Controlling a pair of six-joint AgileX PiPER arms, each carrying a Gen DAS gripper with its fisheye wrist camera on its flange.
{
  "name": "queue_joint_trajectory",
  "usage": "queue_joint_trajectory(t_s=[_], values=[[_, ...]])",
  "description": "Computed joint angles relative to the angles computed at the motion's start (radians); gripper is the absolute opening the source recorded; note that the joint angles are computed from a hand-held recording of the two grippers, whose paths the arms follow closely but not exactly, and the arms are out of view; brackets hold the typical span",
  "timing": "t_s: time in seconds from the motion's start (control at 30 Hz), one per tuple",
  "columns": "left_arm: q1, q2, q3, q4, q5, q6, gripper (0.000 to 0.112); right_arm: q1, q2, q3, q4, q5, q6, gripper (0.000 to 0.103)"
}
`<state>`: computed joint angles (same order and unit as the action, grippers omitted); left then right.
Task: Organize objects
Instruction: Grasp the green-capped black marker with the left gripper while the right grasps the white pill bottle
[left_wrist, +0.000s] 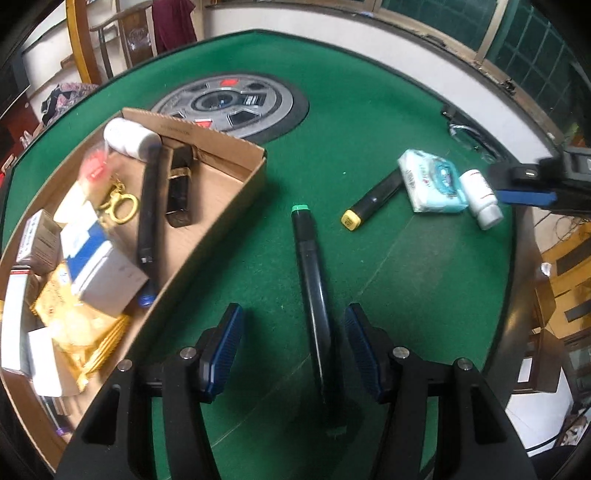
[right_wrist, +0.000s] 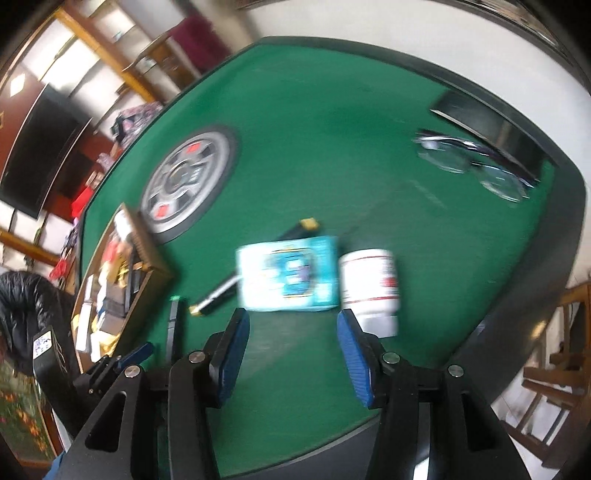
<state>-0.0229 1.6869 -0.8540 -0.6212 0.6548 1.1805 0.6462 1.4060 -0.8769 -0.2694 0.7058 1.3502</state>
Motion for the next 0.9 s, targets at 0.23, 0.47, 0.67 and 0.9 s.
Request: queue_joint_trajectory(t_s=[0.23,0.47,0.67,0.9], values=[[-0.106,0.011,0.027,-0.046,-0.164,0.018,0.043,-0.135,-0.066,0.089,0.065,0.019,-0.131,0.061],[-0.134,-0.022,0.076,-0.102,-0.213,0.08,0.015,-0.18,0.049,0.057,0.108,-0.009,-0.264,0.059],[-0.117,-0.052,0.121,-0.133,-0.223,0.118,0.015,-0.209,0.119,0.037,0.155,-0.046,-0.352,0.039],[-0.088,-0.058,0.126,-0.142,-0.193,0.122,0.014,-0.2,0.086,0.075,0.181,-0.07,-0.331,0.039]])
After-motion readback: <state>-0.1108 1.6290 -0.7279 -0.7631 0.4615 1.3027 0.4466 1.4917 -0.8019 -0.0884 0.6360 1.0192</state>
